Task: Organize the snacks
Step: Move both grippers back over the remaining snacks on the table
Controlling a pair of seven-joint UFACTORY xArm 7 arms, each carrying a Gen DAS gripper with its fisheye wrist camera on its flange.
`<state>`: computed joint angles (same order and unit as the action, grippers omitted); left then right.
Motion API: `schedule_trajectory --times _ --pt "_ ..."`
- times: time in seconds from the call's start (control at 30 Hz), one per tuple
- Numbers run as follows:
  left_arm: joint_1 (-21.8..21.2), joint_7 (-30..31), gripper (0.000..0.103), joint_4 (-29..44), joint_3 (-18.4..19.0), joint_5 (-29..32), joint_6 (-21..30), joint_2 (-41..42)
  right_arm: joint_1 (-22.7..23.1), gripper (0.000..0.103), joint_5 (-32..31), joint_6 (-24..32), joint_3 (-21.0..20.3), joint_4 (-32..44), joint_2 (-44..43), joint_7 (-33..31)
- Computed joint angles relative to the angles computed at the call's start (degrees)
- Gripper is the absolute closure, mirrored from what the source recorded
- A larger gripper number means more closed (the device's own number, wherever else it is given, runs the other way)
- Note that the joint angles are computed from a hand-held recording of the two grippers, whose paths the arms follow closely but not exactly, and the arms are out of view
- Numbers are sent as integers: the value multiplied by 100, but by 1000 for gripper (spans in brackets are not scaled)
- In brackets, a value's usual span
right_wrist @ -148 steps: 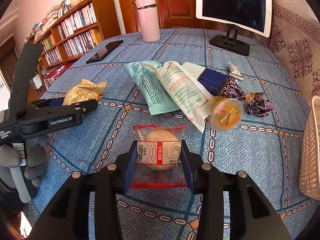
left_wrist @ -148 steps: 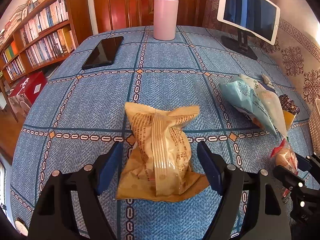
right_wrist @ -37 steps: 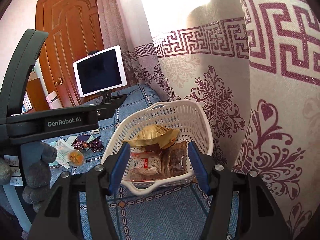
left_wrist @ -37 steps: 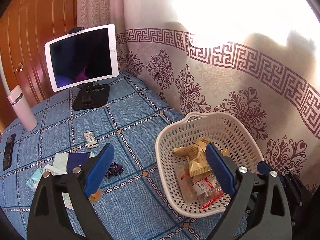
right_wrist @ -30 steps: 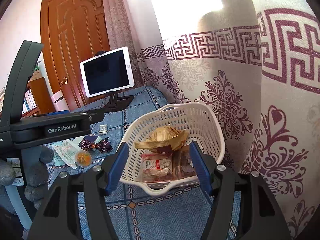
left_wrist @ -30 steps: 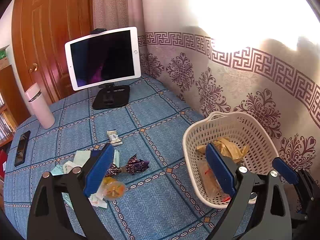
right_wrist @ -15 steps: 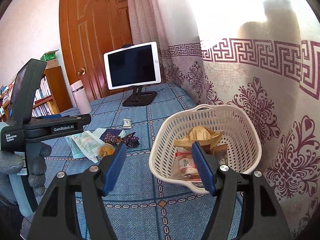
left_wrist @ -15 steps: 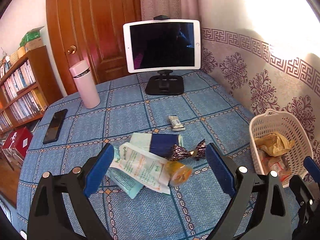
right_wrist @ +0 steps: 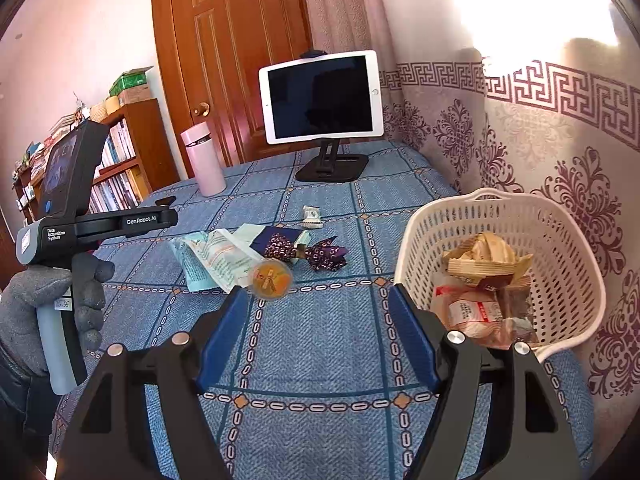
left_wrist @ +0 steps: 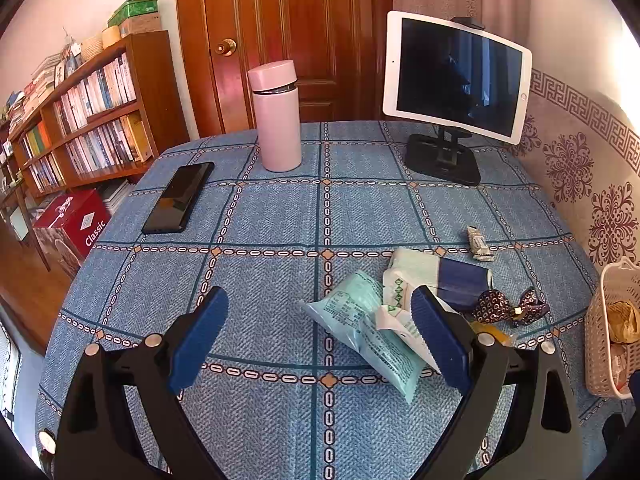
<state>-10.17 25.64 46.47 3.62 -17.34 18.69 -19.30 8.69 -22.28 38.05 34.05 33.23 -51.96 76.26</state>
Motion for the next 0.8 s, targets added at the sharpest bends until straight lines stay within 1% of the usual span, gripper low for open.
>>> schedule_trajectory --times 0.17,0.33,0.4,0.47,0.57,0.6,0.67,0.8 --pt "17 146 9 133 105 -149 69 251 -89 30 23 -550 -170 113 637 -93" --pt "53 389 9 216 132 -385 117 454 -7 30 170 -1054 -526 289 1381 -301" --pt "89 468 9 260 134 -482 147 546 36 30 222 -1086 -653 468 1738 -451" --pt "116 565 9 303 137 -606 194 621 77 30 246 -1242 -799 599 2083 -581" --pt "151 746 9 349 134 -814 256 717 29 30 205 -1335 -941 774 2564 -630" --pt "173 784 9 353 119 -857 273 742 26 30 205 -1290 -984 835 2701 -609" --pt "203 885 9 348 103 -956 306 774 50 30 154 -1383 -1085 912 2944 -571" --pt "237 1190 9 342 127 -1245 369 814 61 32 -121 -1391 -1154 1117 3292 -385"
